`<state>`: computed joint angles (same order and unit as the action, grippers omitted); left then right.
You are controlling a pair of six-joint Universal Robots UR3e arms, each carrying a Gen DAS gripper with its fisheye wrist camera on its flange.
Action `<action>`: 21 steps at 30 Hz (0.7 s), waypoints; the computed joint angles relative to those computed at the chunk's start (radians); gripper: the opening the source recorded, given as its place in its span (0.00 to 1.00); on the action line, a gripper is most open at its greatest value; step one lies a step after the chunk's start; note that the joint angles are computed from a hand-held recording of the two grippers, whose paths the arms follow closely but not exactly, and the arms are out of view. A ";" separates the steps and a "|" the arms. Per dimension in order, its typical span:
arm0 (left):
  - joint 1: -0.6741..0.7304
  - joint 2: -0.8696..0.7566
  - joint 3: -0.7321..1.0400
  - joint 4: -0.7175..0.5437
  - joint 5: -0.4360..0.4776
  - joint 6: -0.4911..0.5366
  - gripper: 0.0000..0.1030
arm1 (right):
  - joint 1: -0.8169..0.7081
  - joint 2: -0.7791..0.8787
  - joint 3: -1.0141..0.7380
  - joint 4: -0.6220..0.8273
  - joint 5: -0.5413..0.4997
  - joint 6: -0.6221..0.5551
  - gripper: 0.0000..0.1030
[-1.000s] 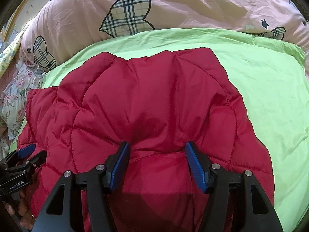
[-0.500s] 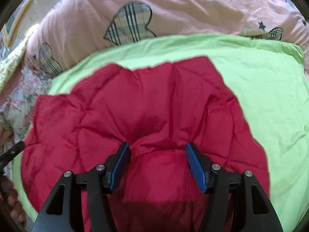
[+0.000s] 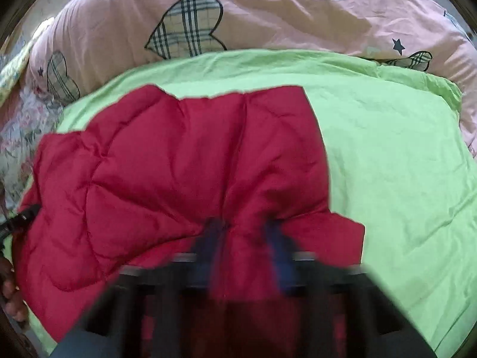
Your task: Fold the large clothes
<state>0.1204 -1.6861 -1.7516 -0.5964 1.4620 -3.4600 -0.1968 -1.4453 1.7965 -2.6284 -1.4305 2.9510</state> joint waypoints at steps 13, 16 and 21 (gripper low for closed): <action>-0.018 -0.112 0.033 0.014 0.071 0.005 0.37 | 0.013 0.107 -0.074 -0.027 0.015 0.065 0.11; -0.047 -0.128 0.057 0.011 0.111 -0.007 0.41 | 0.002 0.101 -0.054 -0.043 0.022 0.073 0.11; -0.079 -0.145 0.090 -0.002 0.165 -0.004 0.50 | 0.005 0.103 -0.035 -0.072 0.001 0.092 0.11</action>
<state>0.0413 -1.8307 -1.6618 -0.5982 1.6267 -3.4641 -0.1915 -1.3426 1.7616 -2.7008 -1.4300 3.0428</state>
